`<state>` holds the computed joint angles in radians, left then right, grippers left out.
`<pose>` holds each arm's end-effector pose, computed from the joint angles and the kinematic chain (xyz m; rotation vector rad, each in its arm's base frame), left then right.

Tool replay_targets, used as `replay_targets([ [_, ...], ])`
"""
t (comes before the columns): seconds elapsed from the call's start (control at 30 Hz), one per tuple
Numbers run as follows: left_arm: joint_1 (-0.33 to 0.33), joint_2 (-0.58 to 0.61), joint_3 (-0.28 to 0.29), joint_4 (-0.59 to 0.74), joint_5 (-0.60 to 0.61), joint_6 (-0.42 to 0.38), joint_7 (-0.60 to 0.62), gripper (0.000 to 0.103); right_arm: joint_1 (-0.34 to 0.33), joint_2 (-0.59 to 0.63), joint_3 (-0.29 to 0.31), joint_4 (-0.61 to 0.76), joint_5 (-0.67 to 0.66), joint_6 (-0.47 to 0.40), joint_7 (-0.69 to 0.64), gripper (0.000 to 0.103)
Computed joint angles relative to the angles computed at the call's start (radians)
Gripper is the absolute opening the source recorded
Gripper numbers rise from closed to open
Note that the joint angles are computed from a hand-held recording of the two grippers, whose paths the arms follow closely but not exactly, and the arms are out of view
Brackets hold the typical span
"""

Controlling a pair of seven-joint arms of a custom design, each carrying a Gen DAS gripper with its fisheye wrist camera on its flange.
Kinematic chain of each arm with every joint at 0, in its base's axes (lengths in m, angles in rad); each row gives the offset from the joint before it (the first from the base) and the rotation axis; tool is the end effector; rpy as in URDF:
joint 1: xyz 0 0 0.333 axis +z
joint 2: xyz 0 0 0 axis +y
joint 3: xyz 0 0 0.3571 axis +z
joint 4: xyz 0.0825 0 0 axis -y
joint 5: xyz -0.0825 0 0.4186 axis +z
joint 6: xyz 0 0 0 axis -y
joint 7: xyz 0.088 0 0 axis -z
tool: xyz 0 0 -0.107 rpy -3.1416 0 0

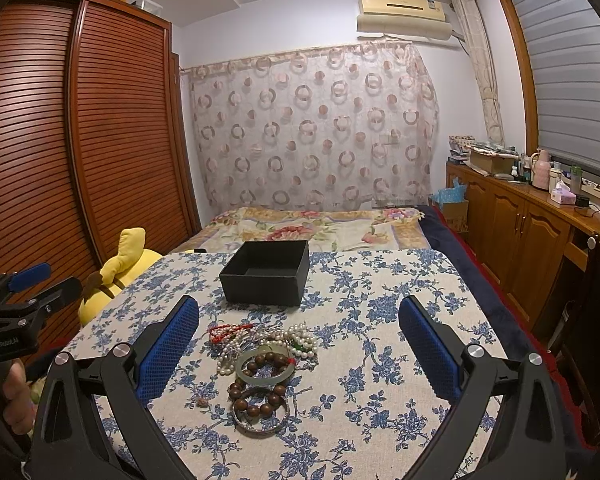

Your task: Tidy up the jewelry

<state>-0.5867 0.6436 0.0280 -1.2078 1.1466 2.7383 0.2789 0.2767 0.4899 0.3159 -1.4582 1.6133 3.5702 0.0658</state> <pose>0.6871 -0.4804 0.5106 -1.3961 1.6509 -1.0647 0.6830 0.2487 0.4991 -1.5114 1.4232 -0.8444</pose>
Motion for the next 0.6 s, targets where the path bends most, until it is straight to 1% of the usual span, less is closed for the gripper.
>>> replay_targets([
  [0.6,-0.005,-0.003,0.002,-0.008,0.018,0.000,-0.018,0.096,0.005,-0.004,-0.007,-0.007,-0.007,-0.001,0.011,0.101],
])
